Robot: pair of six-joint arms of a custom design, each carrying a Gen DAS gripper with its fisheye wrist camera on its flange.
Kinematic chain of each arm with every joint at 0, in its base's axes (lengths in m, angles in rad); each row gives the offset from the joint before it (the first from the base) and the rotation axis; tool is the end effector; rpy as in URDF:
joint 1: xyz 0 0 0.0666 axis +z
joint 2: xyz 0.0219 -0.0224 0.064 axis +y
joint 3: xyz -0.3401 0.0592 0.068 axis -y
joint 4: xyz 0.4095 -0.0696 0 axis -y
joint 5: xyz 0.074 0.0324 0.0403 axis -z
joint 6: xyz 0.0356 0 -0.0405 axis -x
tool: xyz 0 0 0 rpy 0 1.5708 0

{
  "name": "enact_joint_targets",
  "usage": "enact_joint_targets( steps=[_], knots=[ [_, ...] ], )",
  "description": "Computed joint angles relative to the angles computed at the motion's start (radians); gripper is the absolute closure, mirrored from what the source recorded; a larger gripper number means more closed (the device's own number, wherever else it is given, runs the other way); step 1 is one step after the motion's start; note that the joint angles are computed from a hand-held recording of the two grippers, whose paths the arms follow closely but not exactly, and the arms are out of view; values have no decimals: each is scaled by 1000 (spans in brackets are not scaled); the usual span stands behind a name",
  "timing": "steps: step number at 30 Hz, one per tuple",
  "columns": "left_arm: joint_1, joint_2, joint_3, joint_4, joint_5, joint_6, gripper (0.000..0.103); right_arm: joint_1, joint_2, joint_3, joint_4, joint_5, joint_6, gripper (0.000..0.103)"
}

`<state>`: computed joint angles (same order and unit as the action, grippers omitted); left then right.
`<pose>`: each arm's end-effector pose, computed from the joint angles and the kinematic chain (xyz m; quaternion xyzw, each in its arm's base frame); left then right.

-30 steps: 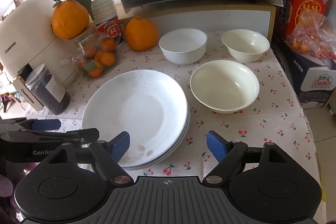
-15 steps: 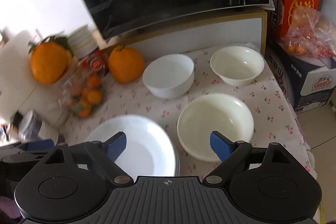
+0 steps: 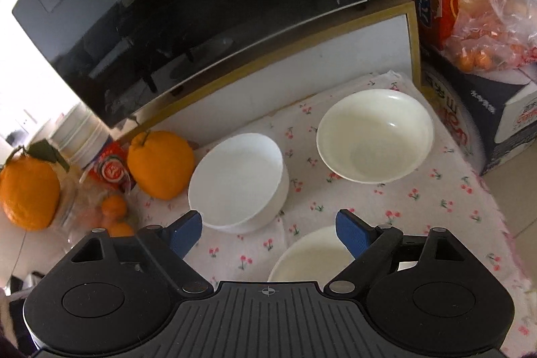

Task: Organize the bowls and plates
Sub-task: 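Move both tools toward the white bowl beside the cream bowl, then close both tools on the rim of the white bowl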

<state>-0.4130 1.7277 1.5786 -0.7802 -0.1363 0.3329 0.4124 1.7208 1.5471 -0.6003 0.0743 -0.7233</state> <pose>0.5627 -0.2417 0.3074 0.0165 0.9469 -0.0544 0.3165 0.5706 0.2463 0.3093 0.1568 0.9077 0.1796 0.3452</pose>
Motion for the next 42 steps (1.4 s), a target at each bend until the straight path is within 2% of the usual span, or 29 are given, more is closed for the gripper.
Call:
enact_joint_targets(
  steps=[2, 6, 12, 15, 21, 26, 29, 33, 36, 39, 42],
  knots=[
    [-2, 31, 31, -5, -11, 5, 6, -13, 39, 46, -46, -35, -37, 14],
    [4, 58, 54, 16, 20, 22, 6, -37, 64, 48, 17, -94, -104, 14],
    [5, 99, 78, 32, 27, 93, 24, -37, 133, 114, -8, -54, -151, 15],
    [9, 115, 88, 37, 65, 141, 33, -37, 160, 134, -3, -57, -183, 21],
    [8, 139, 109, 55, 88, 186, 41, -26, 192, 172, -35, 9, -206, 33],
    [14, 146, 126, 31, 107, 221, 41, -31, 200, 163, -27, 12, -238, 60],
    [10, 158, 162, -29, 72, 187, 35, -33, 201, 158, -24, 13, -249, 64],
    [13, 147, 160, -41, 59, 191, 30, -30, 206, 163, -26, 7, -250, 65],
    [17, 140, 165, -58, 12, 190, 27, -30, 209, 166, -26, 3, -254, 65],
    [25, 120, 151, -45, -7, 193, 24, -31, 208, 164, -21, -4, -263, 65],
    [35, 96, 122, 2, 36, 212, 24, -32, 212, 167, -15, -15, -272, 64]
  ],
)
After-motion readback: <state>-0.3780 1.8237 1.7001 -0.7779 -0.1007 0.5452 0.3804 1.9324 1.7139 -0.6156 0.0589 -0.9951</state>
